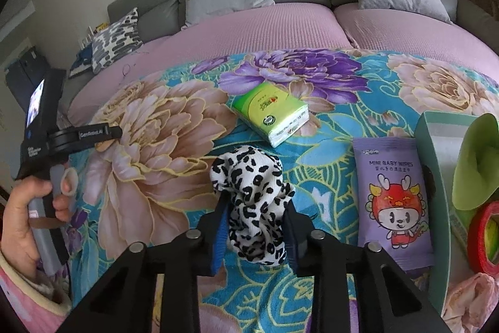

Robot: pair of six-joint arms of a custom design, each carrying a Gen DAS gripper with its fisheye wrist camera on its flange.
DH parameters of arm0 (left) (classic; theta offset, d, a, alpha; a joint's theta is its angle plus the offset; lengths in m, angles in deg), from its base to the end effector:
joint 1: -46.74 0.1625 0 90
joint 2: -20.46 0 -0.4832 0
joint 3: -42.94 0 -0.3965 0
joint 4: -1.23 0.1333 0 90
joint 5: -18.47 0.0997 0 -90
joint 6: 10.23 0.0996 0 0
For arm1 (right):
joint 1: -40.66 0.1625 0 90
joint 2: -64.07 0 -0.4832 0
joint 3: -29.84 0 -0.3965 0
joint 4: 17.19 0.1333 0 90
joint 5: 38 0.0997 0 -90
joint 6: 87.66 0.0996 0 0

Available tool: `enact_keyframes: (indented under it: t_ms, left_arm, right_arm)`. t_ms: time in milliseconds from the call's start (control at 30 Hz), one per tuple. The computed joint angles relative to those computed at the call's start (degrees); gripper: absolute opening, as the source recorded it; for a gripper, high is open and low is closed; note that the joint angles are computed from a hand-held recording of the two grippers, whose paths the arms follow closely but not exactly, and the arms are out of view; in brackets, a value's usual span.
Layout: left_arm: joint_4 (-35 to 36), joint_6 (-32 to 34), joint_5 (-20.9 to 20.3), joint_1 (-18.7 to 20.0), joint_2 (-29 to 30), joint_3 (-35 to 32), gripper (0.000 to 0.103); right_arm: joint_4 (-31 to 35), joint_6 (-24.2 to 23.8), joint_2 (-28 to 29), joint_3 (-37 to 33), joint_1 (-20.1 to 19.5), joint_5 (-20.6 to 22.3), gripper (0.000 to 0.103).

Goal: Organize soft objects
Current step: 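Grasp the orange round case with the left tool while the right tool grasps the leopard scrunchie, then carry the orange case and scrunchie over the tray with both tools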

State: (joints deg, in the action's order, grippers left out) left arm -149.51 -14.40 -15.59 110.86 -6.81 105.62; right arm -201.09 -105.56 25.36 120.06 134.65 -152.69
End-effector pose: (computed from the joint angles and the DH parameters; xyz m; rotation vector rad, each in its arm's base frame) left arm -0.1841 -0.8739 0.1464 0.1556 2.1983 -0.7762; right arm 0.1443 -0.7503 0.1547 0.2655 -2.4867 0.8931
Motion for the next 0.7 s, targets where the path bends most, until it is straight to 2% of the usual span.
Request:
enact_keyframes:
  t_ms: [100, 200, 400, 700]
  left_arm:
    - [-0.99, -2.19, -0.70, -1.28, -1.37, 2.50, 0.052]
    - [-3.59, -3.79, -3.44, -2.96, -2.88, 5.48, 0.052]
    - [-9.06, -1.77, -8.76, -6.88, -3.82, 9.00, 0.052]
    - [-10.39, 0.34, -15.89, -11.75, -1.59, 8.49, 0.052]
  right_arm:
    - [-1.27, 0.25, -0.64, 0.65, -0.16, 0.98, 0.030]
    - [-4.39, 0.00, -2.02, 2.24, -0.23, 2.19, 0.030]
    - [-11.96, -1.14, -6.02, 6.37, -0.20, 2.84, 0.030]
    - [-20.92, -0.86, -11.71, 10.80, -1.32, 0.07, 0.030]
